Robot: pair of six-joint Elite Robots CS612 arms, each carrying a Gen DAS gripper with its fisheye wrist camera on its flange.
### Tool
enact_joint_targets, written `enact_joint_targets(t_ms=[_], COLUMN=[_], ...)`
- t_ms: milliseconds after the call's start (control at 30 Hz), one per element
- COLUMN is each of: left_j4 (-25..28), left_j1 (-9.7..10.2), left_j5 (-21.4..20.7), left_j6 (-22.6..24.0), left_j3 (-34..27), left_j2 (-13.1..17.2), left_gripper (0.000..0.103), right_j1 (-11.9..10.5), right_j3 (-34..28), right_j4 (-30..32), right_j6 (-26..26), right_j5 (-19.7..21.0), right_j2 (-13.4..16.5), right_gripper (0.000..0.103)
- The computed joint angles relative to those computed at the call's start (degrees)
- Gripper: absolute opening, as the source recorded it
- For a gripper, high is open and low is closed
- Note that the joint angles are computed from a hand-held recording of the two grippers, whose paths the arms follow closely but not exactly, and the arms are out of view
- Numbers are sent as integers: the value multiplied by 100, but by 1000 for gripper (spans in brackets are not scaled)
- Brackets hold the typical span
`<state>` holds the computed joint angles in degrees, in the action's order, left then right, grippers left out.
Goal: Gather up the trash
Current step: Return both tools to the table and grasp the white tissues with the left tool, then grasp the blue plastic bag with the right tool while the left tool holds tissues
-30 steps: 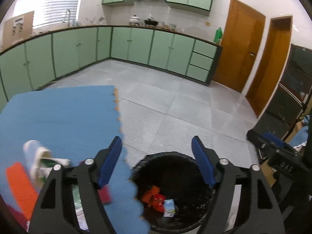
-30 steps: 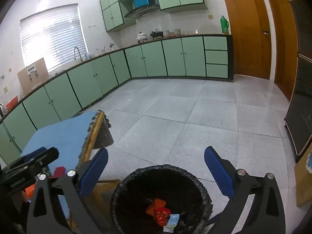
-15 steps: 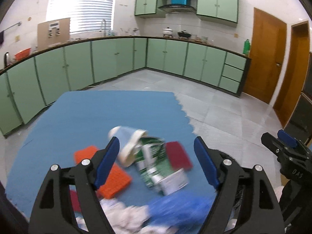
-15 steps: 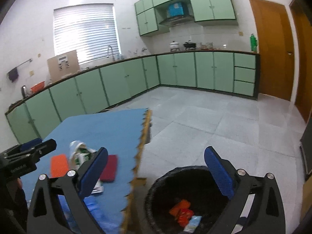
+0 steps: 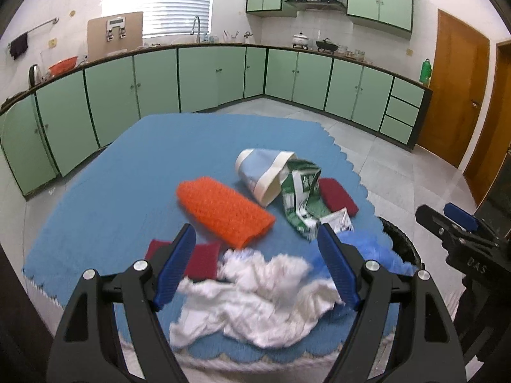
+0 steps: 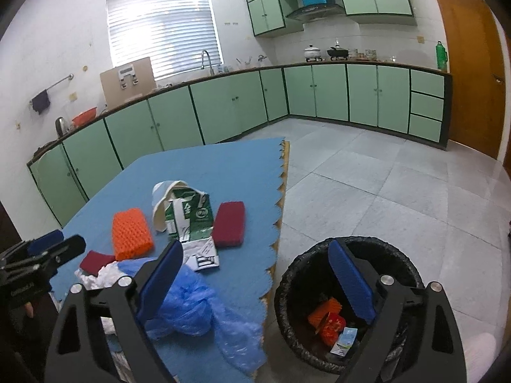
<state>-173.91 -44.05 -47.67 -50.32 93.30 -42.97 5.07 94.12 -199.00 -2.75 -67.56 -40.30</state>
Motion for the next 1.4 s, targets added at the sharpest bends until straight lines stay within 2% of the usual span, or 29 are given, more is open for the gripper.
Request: enact_joint_targets(t_ms=[200, 467, 667, 700, 967, 1067, 1167, 1200, 1267, 1300, 1400], left_j4=[50, 67, 105, 124, 445, 547, 573, 596, 595, 572, 440], left_j1=[-75, 0, 157, 179, 249, 252, 258, 258, 252, 249, 241], left_j5=[-77, -207, -669, -760, -1098, -1090, -1062, -1027, -939, -890, -764], left_j6=[-242, -279, -278, -249, -195, -176, -200, -210, -221, -227, -247], left_j3=[86, 37, -82, -107, -303, -360, -365, -367, -364, -356, -323], left_j2=[12, 97, 170, 183, 276, 315, 332, 334, 342, 341, 326], left_gripper=[76, 74, 53, 47, 45, 41, 25, 16, 11, 5, 4], right_j1=[49, 56, 76, 78, 76, 77, 73, 74, 81, 82, 86], right_j3=[92, 165, 140, 137, 83, 64, 38, 32, 16, 7, -14], right_j4=[-60, -151, -188, -186, -105, -63, -1, 25, 77, 98, 133], right_j6=[-279, -321, -347, -351, -346, -340, -343, -344, -352, -361, -383], right_j5=[-78, -84, -95, -100, -94, -97, -82, -78, -67, -61, -19], right_j2=[-33, -74, -71, -71, -54, -45, -29, -25, -16, -12, 3], right_gripper=[86, 84, 84, 84, 84, 84, 84, 84, 84, 84, 84])
